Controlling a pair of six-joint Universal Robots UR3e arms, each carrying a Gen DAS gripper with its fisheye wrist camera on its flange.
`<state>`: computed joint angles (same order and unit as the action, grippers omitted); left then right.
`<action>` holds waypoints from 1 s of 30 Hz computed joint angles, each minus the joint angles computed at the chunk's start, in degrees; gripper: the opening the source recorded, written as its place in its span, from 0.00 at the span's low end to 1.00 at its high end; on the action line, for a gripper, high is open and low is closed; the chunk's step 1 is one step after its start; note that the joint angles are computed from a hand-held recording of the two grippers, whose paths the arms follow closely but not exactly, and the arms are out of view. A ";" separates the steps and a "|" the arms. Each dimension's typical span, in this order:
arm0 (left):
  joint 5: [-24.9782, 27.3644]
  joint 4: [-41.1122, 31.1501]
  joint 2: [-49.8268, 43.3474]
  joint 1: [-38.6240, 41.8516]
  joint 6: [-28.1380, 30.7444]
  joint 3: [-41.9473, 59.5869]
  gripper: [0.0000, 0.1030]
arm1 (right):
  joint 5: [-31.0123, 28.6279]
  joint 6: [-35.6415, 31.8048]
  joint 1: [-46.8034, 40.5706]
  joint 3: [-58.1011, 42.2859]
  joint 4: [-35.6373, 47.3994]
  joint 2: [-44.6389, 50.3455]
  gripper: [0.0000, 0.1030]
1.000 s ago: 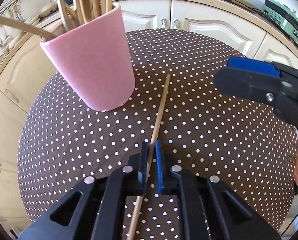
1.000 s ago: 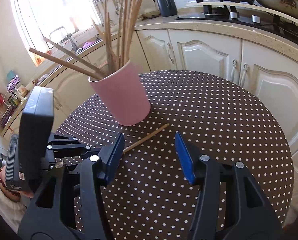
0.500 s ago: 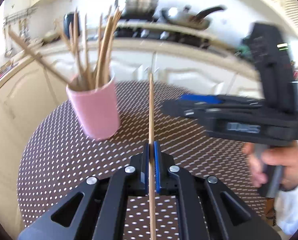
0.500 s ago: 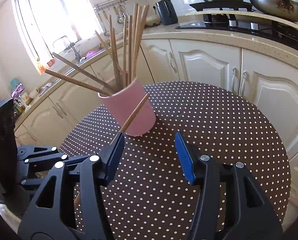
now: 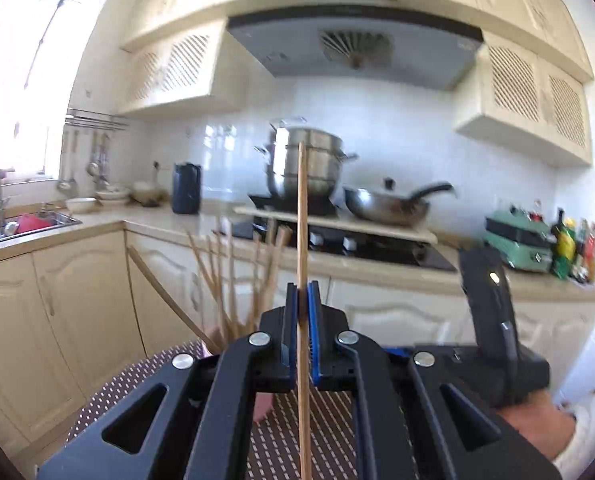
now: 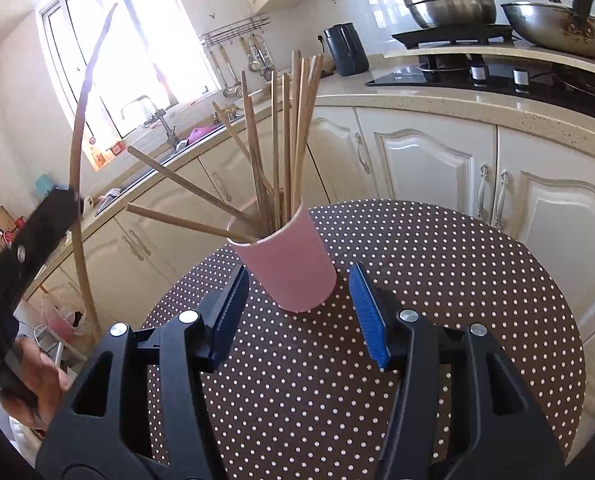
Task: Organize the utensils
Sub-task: 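Lift the chopstick with the left tool and carry it above the cup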
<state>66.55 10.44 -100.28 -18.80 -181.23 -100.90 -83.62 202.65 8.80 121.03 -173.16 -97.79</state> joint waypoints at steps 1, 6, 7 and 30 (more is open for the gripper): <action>1.08 0.35 -1.31 -0.12 -1.10 2.16 0.05 | 0.17 -0.10 -0.14 -0.39 -0.54 0.60 0.51; 6.91 4.73 -11.08 -0.80 -5.93 12.38 0.05 | 2.46 -0.95 -1.73 -3.03 -3.49 4.77 0.51; 8.11 4.28 -13.25 -1.51 -6.36 15.20 0.05 | 3.03 -1.27 -2.25 -3.59 -4.06 5.61 0.51; 20.07 5.81 -39.51 -5.84 -8.65 47.30 0.05 | 17.34 -2.23 -9.45 -14.49 -0.37 19.40 0.34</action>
<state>86.62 16.24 -139.79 -24.64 -189.89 -53.60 -66.28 200.41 -0.65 106.54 -173.53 -78.39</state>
